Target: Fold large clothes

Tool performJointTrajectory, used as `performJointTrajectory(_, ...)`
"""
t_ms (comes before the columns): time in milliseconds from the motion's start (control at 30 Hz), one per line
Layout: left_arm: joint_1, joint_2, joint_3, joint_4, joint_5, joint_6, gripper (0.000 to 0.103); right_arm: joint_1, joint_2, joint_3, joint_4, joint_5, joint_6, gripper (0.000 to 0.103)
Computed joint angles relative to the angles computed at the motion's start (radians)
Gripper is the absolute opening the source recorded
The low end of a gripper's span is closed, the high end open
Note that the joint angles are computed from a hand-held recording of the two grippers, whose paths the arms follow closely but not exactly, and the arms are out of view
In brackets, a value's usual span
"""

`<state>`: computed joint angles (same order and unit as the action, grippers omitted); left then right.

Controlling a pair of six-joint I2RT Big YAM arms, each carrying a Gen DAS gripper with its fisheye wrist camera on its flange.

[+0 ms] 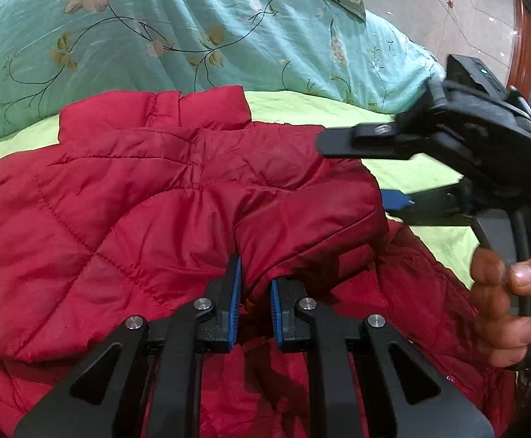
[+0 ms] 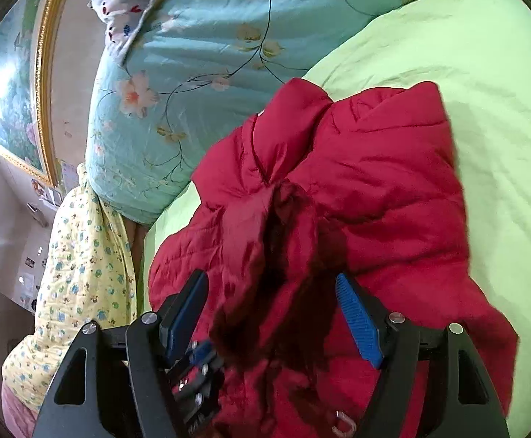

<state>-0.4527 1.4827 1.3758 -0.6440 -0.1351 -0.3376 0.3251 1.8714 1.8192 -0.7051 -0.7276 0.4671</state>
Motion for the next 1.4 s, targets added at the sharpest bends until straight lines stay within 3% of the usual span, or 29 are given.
performJointTrajectory(100,0.006,0.002,0.002,-0.014,0.014,-0.017,0.012,0.012,0.032,0.047,-0.044,0.01,-0.026,0.023)
performJointTrajectory(200,0.024,0.0,0.004,-0.041,0.087,-0.045,0.026,0.018,0.039,0.058,-0.051,0.029,-0.042,0.01)
performJointTrajectory(267,0.043,-0.019,-0.014,-0.041,0.159,-0.065,0.047,0.018,0.029,0.047,-0.042,0.059,-0.055,0.009)
performJointTrajectory(333,0.051,-0.042,-0.031,-0.037,0.176,-0.071,0.047,0.01,0.016,0.03,-0.016,0.068,-0.046,0.007)
performJointTrajectory(500,0.076,-0.102,-0.05,-0.053,0.132,-0.061,0.047,-0.012,-0.021,-0.007,0.026,0.098,-0.044,0.007)
performJointTrajectory(700,0.175,-0.119,-0.025,-0.091,0.087,-0.09,0.047,-0.004,-0.019,-0.003,-0.032,0.191,-0.129,0.007)
performJointTrajectory(900,0.261,-0.064,-0.013,-0.141,0.139,-0.102,0.047,0.0,-0.005,-0.019,-0.023,0.227,-0.135,0.008)
performJointTrajectory(1067,0.261,-0.033,-0.028,-0.142,0.126,-0.098,0.047,0.002,-0.028,-0.033,-0.023,0.251,-0.149,0.022)
performJointTrajectory(1233,0.238,-0.017,-0.019,-0.149,0.066,-0.083,0.047,0.034,-0.134,-0.118,0.076,0.411,-0.185,0.032)
performJointTrajectory(1333,0.235,-0.017,-0.026,-0.14,0.061,-0.084,0.047,0.06,-0.145,-0.114,0.088,0.395,-0.24,0.049)
performJointTrajectory(1400,0.231,-0.019,-0.032,-0.135,0.054,-0.083,0.047,0.086,-0.116,-0.071,0.04,0.384,-0.295,0.049)
